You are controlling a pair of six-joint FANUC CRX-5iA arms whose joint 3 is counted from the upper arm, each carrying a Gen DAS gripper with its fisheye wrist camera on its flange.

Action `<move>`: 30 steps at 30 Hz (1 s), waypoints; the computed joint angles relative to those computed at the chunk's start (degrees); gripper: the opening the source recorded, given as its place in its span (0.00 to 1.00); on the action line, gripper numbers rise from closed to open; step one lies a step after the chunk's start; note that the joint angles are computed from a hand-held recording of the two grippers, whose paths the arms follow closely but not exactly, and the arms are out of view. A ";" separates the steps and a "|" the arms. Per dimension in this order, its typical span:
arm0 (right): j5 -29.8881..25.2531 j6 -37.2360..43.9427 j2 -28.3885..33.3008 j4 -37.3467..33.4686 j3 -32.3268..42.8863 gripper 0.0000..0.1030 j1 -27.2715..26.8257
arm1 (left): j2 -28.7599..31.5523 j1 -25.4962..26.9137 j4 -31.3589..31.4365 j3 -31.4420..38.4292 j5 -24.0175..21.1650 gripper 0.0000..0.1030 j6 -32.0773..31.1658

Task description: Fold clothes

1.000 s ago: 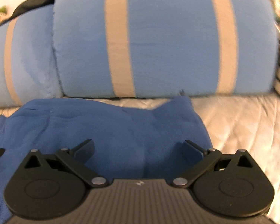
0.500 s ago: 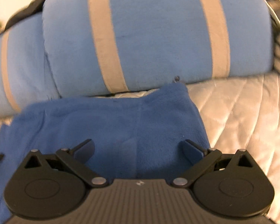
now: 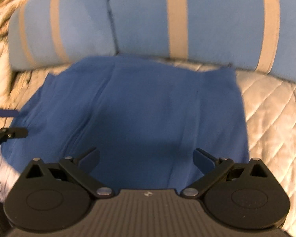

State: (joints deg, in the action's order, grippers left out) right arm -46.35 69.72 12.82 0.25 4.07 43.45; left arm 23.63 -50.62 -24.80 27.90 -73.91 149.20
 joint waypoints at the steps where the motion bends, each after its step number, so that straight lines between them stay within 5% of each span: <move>1: -1.50 -0.15 0.03 0.04 0.28 1.00 0.49 | 0.74 0.09 0.92 0.81 -0.84 1.00 -0.67; 4: -3.82 -2.10 0.11 2.06 -0.09 1.00 2.04 | 4.16 1.61 5.26 3.66 -5.83 1.00 -3.26; 6: -4.49 -4.71 0.50 4.09 -0.70 1.00 2.79 | 3.98 3.17 8.41 0.71 -4.25 1.00 -2.02; 10: -6.84 -3.67 2.81 -0.40 0.73 0.99 1.33 | 4.53 2.29 6.49 -0.01 -3.02 1.00 0.02; 17: -4.05 -6.51 2.70 6.21 -2.85 0.99 4.32 | 12.00 -1.27 0.15 10.96 -13.44 1.00 0.52; 25: -2.88 -6.33 2.70 4.64 -2.74 0.99 3.44 | 8.02 -1.98 -1.75 6.02 -9.28 1.00 2.00; 30: -2.85 -2.40 0.76 -2.13 -1.74 0.99 0.36 | 4.06 -2.56 -2.86 3.06 -7.76 1.00 1.66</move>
State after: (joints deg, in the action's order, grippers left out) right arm -49.20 67.32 13.58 -1.87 2.34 43.81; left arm 27.69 -53.18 -27.67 30.96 -81.67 150.86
